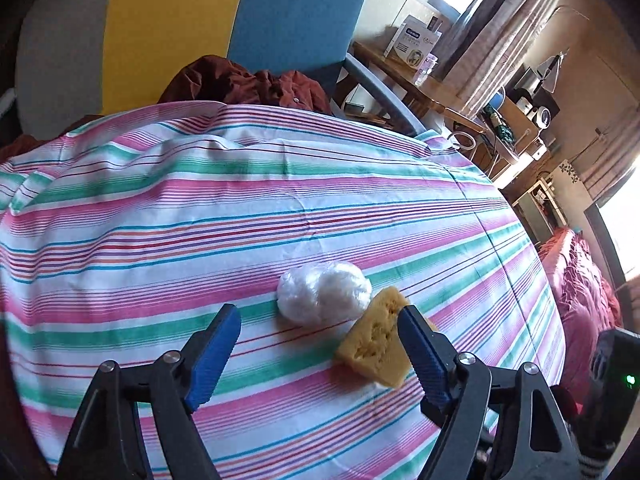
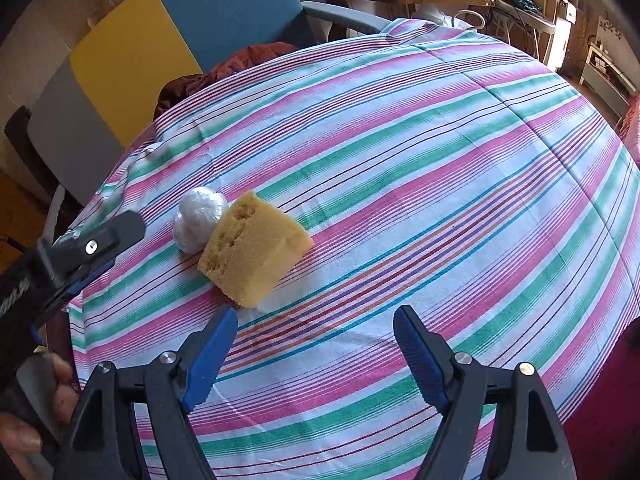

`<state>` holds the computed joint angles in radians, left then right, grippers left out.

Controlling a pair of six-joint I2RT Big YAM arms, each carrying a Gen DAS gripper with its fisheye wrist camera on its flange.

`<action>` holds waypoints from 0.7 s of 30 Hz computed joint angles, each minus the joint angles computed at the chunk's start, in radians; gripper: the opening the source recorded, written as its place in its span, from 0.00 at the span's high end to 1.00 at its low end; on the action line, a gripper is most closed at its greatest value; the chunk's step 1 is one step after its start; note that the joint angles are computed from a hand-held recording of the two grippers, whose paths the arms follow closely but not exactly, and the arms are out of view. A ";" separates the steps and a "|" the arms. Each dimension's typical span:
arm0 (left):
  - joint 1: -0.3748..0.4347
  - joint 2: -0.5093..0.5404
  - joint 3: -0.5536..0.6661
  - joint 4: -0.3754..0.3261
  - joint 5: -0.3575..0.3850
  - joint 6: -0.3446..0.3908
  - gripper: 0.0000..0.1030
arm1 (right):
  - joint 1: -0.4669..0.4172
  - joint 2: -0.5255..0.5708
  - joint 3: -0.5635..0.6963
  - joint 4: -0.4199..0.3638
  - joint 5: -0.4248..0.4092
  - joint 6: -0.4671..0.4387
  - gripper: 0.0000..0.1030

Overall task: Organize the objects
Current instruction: 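Grasp the white wrapped ball with the left tool while the right tool grasps the sponge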

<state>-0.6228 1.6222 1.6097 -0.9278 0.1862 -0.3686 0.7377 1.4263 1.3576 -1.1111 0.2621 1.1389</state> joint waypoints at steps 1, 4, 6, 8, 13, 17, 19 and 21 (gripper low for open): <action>-0.004 0.026 0.024 -0.003 0.000 -0.007 0.21 | -0.002 0.000 0.000 0.001 -0.005 -0.002 0.20; -0.007 0.095 0.083 -0.018 0.009 -0.012 0.19 | -0.006 0.004 0.005 -0.002 -0.010 -0.011 0.20; -0.005 0.129 0.103 -0.022 0.013 -0.019 0.25 | -0.008 0.008 0.010 -0.010 -0.010 -0.015 0.20; -0.001 0.161 0.121 -0.045 0.051 -0.002 0.38 | -0.012 0.011 0.013 -0.018 -0.013 -0.018 0.20; 0.006 0.075 0.005 0.059 0.054 0.009 0.55 | -0.018 0.008 0.018 -0.039 -0.011 -0.035 0.20; 0.025 -0.016 -0.104 0.071 0.026 0.031 0.54 | -0.018 -0.001 0.010 -0.047 -0.003 -0.039 0.20; 0.024 -0.076 -0.173 0.082 -0.002 0.057 0.54 | -0.018 -0.001 0.011 -0.052 0.002 -0.038 0.20; 0.017 -0.137 -0.242 0.098 -0.034 0.080 0.54 | -0.018 -0.005 0.007 -0.053 0.005 -0.035 0.20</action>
<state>-0.6059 1.4848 1.3677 -0.8302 0.1517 -0.2887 0.7196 1.4210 1.3644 -1.1642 0.2674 1.1042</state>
